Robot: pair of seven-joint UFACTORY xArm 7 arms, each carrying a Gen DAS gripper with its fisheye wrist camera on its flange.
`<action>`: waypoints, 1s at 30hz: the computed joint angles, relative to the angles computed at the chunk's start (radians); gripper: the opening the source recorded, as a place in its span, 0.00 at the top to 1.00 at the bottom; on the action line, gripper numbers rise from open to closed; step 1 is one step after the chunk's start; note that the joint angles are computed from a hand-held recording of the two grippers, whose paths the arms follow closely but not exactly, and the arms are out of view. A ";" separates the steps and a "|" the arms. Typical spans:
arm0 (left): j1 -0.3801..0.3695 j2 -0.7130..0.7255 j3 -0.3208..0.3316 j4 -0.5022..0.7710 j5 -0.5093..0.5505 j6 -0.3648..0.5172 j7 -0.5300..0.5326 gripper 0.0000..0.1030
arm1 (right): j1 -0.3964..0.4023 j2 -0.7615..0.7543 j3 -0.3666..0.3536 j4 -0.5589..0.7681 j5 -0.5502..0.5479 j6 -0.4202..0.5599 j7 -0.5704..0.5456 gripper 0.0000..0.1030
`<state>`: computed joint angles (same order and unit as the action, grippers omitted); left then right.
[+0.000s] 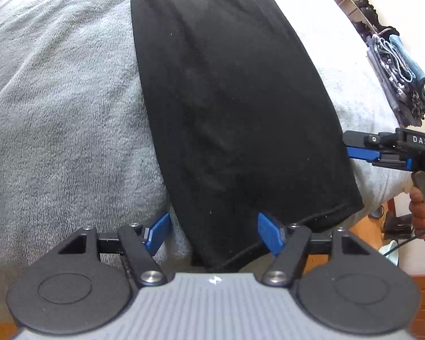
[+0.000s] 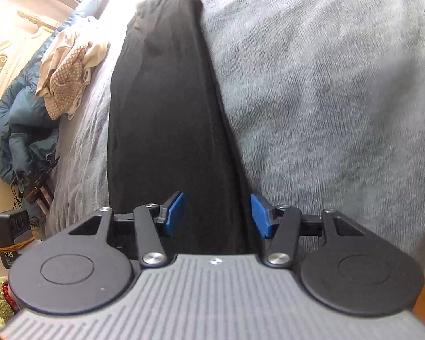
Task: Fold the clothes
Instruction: 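Grasp the strip end with the left tool while the right tool grasps its edge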
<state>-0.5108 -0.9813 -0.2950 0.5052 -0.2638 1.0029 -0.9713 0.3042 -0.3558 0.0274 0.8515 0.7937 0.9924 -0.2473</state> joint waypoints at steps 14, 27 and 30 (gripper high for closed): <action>-0.100 -0.170 -0.019 -0.116 -0.068 -0.070 -0.111 0.36 | -0.018 -0.061 -0.034 -0.091 0.092 0.127 -0.018 0.56; -0.074 -0.203 0.030 -0.050 -0.074 0.072 -0.029 0.89 | -0.028 -0.055 -0.038 -0.034 0.059 0.196 -0.060 0.96; -0.043 -0.306 0.085 -0.075 -0.048 0.118 0.023 0.90 | -0.034 -0.063 -0.048 -0.021 0.089 0.202 -0.051 0.97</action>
<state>-0.5534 -1.2869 -0.2098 0.4300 -0.3115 1.1206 -0.9481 0.2697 -0.4189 -0.0209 0.8303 0.8822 1.1947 -0.2984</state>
